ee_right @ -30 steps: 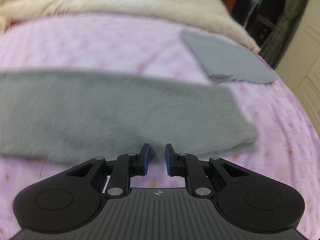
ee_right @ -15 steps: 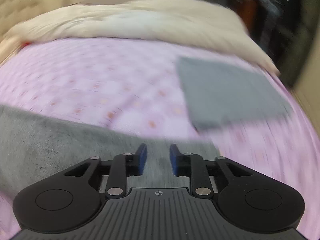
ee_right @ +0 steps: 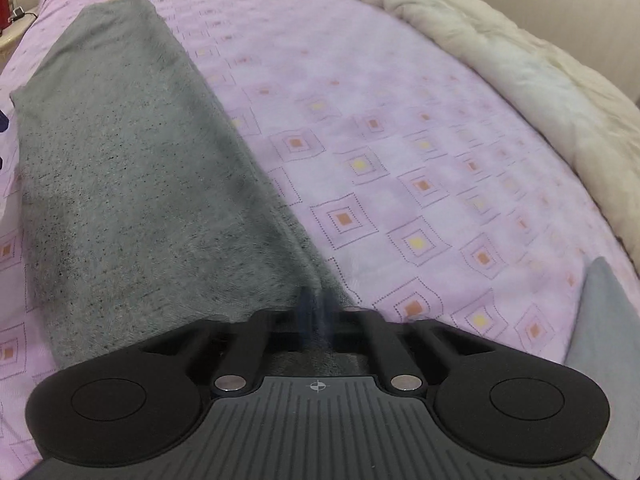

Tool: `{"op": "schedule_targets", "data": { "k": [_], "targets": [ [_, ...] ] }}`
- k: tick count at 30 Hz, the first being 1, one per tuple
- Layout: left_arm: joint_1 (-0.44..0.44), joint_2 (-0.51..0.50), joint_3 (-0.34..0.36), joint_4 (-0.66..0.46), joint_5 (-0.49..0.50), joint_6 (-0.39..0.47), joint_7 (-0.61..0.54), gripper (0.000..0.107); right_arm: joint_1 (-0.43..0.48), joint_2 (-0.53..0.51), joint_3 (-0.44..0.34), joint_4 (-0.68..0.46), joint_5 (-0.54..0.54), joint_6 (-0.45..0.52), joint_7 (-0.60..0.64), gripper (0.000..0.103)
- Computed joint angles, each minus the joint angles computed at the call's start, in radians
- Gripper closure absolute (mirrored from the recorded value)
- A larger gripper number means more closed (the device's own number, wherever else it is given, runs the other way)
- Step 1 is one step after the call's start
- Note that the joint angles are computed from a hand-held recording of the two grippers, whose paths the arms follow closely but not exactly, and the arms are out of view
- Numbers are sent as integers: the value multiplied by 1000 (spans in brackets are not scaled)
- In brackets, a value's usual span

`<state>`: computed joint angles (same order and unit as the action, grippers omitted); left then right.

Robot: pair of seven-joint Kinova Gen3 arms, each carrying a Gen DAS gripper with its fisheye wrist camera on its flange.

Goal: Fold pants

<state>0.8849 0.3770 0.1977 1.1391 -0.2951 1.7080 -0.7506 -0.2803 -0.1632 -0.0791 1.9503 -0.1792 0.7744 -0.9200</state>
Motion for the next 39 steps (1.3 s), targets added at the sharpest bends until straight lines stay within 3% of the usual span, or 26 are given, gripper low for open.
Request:
{"op": "schedule_targets", "data": {
  "k": [2, 6, 8, 9, 12, 14, 16, 18, 20, 25, 29, 34, 39],
  "targets": [
    [-4, -6, -3, 9, 2, 0, 10, 59, 57, 1, -73, 7, 49, -40, -81, 100],
    [-14, -3, -1, 5, 8, -2, 8, 59, 242, 10, -237, 11, 24, -60, -244, 97],
    [-8, 2, 0, -4, -3, 1, -2, 59, 335, -64, -287, 62, -42, -108, -325, 81],
    [-3, 3, 0, -10, -9, 1, -3, 59, 381, -111, -301, 91, -82, -120, -366, 73],
    [5, 7, 1, -31, -17, -6, -17, 59, 480, -235, -261, 143, -188, -64, -488, 72],
    [15, 24, 3, -57, -26, -5, -40, 59, 566, -318, -266, 193, -188, -17, -527, 72],
    [28, 44, 2, -86, -33, -3, -69, 59, 658, -397, -298, 263, -122, 2, -502, 75],
    [42, 58, -3, -111, -37, -3, -91, 59, 712, -453, -266, 296, -64, 7, -508, 73],
    [58, 69, -9, -136, -41, 0, -109, 59, 742, -490, -178, 290, -58, 55, -519, 72],
    [92, 93, -22, -177, -39, 14, -131, 59, 784, -518, 53, 300, -236, 170, -610, 67],
    [114, 109, -30, -201, -29, 35, -133, 59, 717, -534, 186, 364, -327, 199, -668, 61],
    [146, 129, -39, -247, -37, 72, -140, 59, 647, -514, 221, 430, -425, 84, -675, 51],
    [163, 154, -54, -300, -45, 97, -155, 59, 619, -434, 208, 422, -478, -22, -688, 52]
  ]
}}
